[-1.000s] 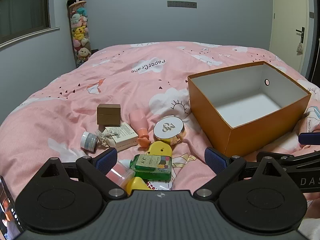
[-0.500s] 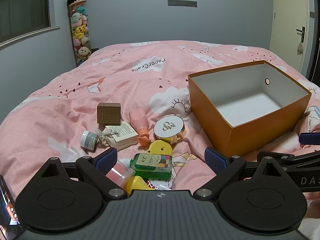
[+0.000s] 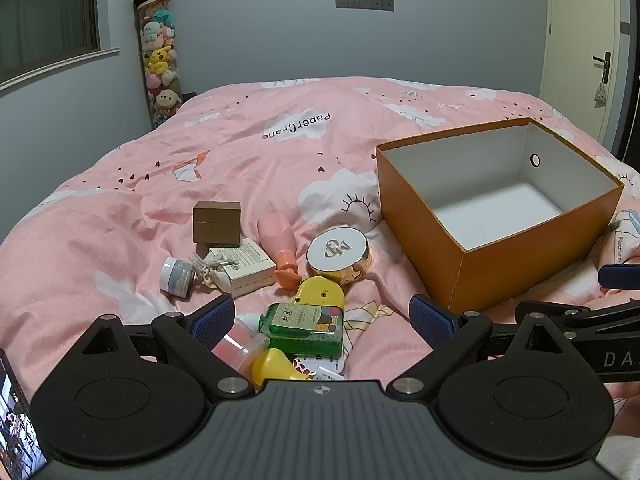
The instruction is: Organize rigid objects
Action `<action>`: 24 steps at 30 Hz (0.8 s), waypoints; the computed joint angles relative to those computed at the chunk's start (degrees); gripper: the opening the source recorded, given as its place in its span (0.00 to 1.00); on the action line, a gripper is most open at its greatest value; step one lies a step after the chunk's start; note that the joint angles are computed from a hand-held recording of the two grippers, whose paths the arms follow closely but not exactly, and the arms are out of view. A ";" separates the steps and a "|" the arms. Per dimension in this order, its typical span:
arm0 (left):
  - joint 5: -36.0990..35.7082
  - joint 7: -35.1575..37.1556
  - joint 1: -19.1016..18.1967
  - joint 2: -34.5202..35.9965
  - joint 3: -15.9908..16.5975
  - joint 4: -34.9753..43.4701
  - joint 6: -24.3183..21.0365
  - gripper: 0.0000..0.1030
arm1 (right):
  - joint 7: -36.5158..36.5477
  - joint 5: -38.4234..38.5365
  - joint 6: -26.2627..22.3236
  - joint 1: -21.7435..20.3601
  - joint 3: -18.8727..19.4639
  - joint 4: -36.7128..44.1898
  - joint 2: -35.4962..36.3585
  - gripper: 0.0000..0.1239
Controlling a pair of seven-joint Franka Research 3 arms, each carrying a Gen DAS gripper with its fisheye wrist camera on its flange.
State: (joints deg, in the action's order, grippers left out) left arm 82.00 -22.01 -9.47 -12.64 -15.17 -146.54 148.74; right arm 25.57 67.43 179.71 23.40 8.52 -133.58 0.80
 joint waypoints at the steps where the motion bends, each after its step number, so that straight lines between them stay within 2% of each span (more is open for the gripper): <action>1: 0.09 0.00 0.02 0.00 0.02 0.04 0.02 1.00 | 0.49 -0.51 0.00 0.00 -0.02 -0.06 0.01 0.81; 3: 0.19 -0.13 0.01 -0.03 0.02 -0.04 0.02 1.00 | 2.33 -2.10 0.37 0.18 0.18 0.06 0.36 0.81; 24: 0.04 -0.02 -0.01 0.04 0.04 -0.02 0.05 1.00 | 2.04 -1.68 0.34 -0.39 0.70 0.25 0.90 0.81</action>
State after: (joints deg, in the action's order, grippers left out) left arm 82.04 -22.03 -9.48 -12.61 -15.13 -146.55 148.79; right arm 27.61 65.75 180.05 23.01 9.22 -133.33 1.71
